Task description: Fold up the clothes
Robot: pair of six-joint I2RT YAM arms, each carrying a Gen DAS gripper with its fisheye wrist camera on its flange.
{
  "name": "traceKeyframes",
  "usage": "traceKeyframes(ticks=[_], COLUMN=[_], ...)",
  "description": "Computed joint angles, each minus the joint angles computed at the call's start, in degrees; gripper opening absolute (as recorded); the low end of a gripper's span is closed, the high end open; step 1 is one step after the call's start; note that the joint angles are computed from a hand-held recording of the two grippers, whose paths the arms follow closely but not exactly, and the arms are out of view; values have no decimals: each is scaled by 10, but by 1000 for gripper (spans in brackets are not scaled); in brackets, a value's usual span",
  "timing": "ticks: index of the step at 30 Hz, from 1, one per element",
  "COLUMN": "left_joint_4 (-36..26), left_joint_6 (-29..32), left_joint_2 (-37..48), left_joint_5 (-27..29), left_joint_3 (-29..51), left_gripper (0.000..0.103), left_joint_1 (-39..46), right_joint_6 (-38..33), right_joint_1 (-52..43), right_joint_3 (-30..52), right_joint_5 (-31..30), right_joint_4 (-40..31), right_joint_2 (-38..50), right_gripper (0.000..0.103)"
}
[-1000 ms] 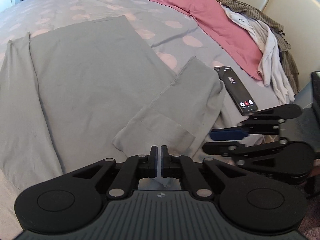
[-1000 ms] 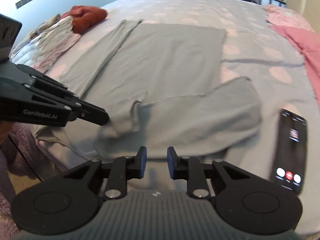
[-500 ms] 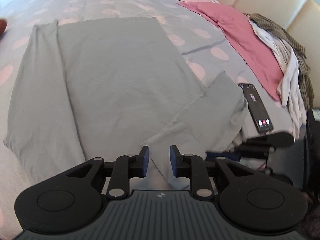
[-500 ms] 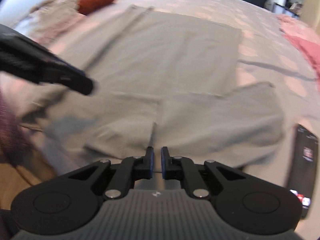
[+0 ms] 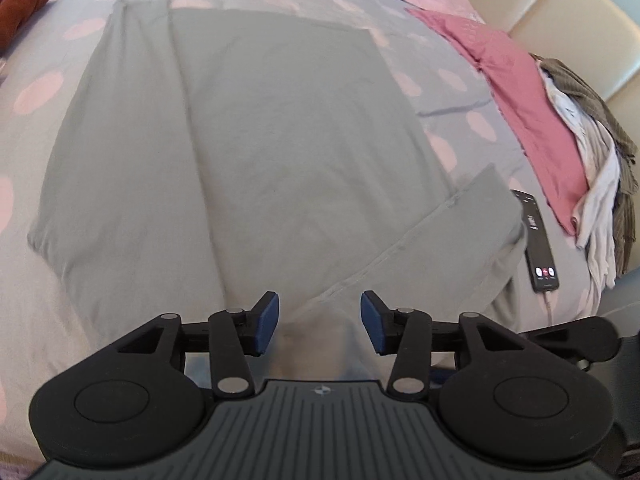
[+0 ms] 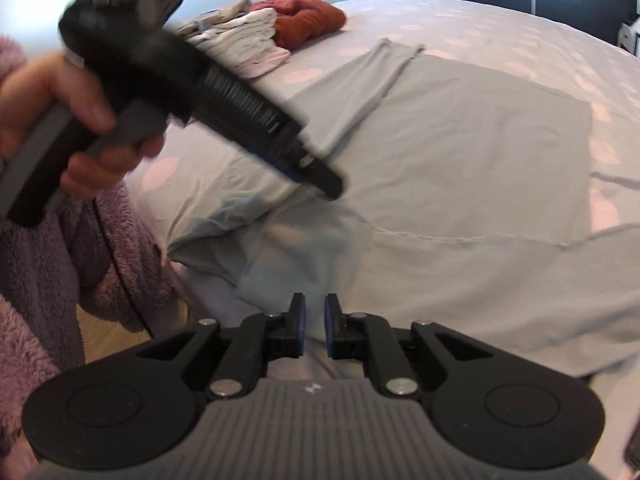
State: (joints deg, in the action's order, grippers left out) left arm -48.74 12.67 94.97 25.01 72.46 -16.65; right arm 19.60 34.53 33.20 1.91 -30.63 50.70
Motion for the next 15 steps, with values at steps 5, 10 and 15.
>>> traceKeyframes(ticks=[5, 10, 15], left_joint_4=[0, 40, 89], left_joint_6=[77, 200, 214], left_joint_2=[18, 29, -11], left_joint_5=[9, -77, -90], left_joint_3=[5, -27, -89], left_gripper=[44, 31, 17], left_joint_1=[12, -39, -53], right_joint_6=[15, 30, 38], right_joint_1=[-14, -14, -27], right_joint_3=[3, -10, -15], right_joint_5=[20, 48, 55], right_joint_4=[-49, -45, -53], right_joint_2=[-28, -39, -58], right_gripper=[14, 14, 14])
